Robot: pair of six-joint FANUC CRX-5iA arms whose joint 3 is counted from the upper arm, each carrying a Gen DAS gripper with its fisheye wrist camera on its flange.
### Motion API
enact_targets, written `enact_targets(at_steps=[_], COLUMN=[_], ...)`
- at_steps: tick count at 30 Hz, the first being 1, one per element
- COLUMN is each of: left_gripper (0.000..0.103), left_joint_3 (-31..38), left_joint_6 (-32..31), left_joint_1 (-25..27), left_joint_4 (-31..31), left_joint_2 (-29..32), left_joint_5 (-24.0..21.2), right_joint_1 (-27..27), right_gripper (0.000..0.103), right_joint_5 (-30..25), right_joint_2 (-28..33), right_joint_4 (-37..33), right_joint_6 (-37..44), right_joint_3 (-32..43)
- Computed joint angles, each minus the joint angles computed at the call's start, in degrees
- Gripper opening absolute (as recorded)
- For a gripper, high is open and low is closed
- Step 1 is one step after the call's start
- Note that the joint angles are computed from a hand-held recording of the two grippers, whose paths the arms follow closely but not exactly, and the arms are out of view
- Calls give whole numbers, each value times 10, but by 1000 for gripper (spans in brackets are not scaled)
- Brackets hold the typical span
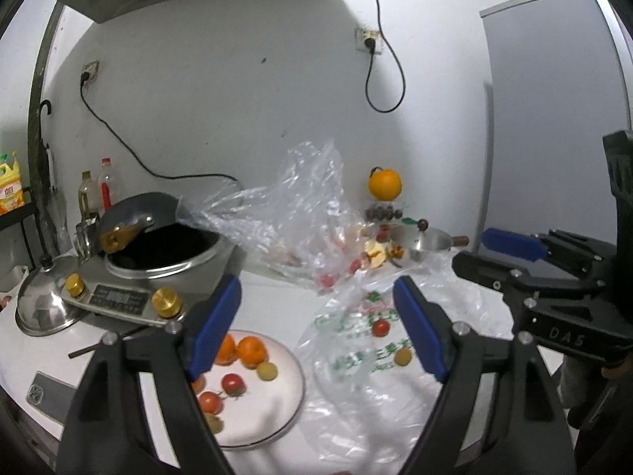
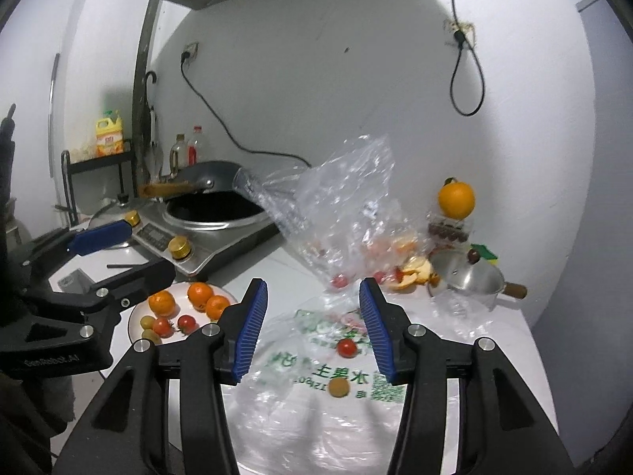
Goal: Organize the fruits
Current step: 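Move both open grippers back to the fruits on the plastic bag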
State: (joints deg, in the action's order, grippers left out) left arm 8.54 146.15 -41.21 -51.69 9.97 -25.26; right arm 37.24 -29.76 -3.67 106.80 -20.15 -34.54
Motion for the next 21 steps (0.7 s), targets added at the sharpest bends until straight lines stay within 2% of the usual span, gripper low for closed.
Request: enact_targets(at_steps=[12, 18, 21], left_gripper=[81, 81, 81], left_joint_3=[59, 91, 114], left_joint_6=[42, 61, 49], left_joint_1=[-49, -62, -65], left_joint_4=[-63, -79, -75], left_joint_2=[46, 79, 103], left_joint_5=[-39, -53, -60], right_joint_1=[-45, -84, -111], right_gripper=[53, 53, 53], right_joint_5=[7, 35, 53], right_joint_2=[-44, -55, -57], right_joint_4=[54, 97, 121], right_joint_6=[-31, -65, -86], right_joint_3=[-37, -49, -53])
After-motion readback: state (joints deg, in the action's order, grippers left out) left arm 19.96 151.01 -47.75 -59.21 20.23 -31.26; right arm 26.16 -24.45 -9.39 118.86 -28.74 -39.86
